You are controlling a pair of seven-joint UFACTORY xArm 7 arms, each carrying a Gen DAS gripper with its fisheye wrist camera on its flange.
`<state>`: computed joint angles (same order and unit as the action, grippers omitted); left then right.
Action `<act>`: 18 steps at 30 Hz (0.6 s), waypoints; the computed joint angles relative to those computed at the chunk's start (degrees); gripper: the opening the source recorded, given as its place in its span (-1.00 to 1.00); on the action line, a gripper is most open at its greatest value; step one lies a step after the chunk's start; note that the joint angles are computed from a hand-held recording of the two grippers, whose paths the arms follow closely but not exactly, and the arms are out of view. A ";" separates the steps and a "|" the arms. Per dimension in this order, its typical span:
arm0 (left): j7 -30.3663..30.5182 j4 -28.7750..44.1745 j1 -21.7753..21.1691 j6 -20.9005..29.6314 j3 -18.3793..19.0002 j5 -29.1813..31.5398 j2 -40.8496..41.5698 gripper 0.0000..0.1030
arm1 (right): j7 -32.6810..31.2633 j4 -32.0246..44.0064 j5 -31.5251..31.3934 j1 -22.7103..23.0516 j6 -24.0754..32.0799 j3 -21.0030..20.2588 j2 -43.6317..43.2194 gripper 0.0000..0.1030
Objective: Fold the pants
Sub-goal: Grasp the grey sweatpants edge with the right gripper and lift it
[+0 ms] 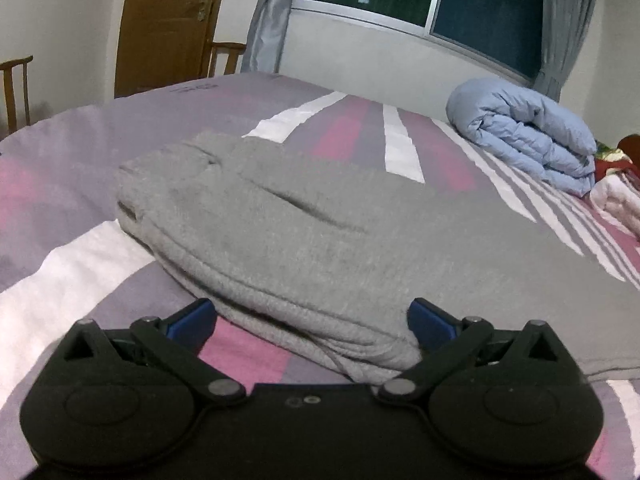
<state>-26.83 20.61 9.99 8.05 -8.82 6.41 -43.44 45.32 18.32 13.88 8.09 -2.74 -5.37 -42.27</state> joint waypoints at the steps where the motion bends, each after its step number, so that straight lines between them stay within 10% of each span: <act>1: -0.04 -0.02 0.21 -0.05 -0.20 0.15 0.03 0.90 | -0.70 0.14 0.17 2.13 -1.63 -2.12 1.54 -0.25; 5: -0.36 -0.48 0.10 -0.31 -0.22 0.04 -0.21 0.90 | -7.10 3.35 -2.41 13.07 -3.83 -13.07 6.92 -0.25; 9: -0.86 -0.52 0.59 0.02 -0.92 0.28 -0.40 0.90 | -12.11 7.24 -3.50 10.13 0.86 -9.56 9.94 -0.29; 11: -1.14 -0.39 0.81 0.07 -1.23 0.51 -0.33 0.90 | -14.49 7.72 -3.12 9.97 1.59 -9.17 9.43 -0.81; 18: -1.30 -0.56 0.20 -0.19 -0.61 0.48 -0.23 0.90 | -11.78 4.43 -2.54 -2.44 1.09 3.78 9.13 -0.80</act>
